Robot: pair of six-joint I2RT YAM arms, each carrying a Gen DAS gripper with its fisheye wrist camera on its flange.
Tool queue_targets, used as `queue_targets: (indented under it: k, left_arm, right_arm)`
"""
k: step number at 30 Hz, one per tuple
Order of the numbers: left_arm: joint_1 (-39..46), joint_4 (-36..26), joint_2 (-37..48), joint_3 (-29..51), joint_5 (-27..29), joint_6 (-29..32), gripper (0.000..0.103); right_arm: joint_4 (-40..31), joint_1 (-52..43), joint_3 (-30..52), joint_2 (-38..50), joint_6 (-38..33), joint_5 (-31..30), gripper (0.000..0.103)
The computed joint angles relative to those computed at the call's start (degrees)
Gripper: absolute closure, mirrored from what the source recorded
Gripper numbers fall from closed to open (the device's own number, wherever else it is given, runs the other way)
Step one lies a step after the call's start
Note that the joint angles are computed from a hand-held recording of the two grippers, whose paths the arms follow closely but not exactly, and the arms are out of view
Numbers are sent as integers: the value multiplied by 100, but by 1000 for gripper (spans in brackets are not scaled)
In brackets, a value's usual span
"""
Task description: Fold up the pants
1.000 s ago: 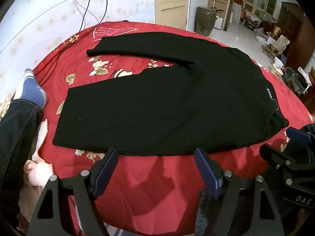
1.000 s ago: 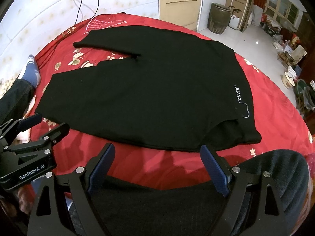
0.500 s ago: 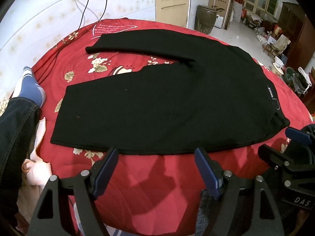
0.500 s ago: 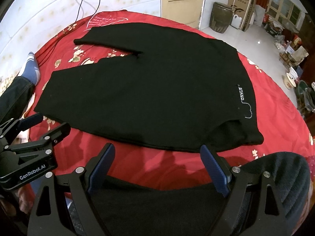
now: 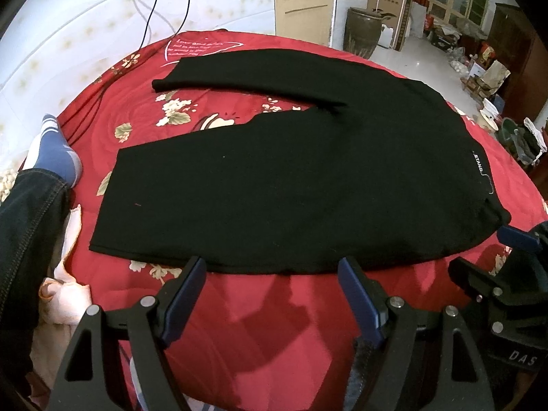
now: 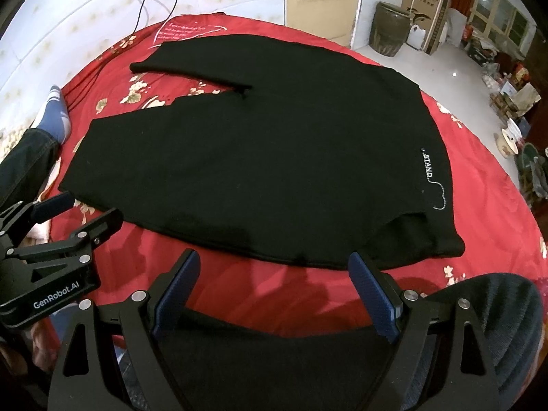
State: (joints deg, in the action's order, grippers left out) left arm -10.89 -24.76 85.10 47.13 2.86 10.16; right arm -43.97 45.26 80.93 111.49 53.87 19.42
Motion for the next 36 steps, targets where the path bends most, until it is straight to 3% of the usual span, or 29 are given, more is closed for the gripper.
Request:
queue_targets:
  k: [19,36]
  left_arm:
    - [13,60,149,99,-54,-77,22]
    - [243,75,599,322,-66,-112,22]
  right_arm:
    - [-160,-59,255,230,-244,-140,15]
    - [-658,-410,764,604,-983,-680,15]
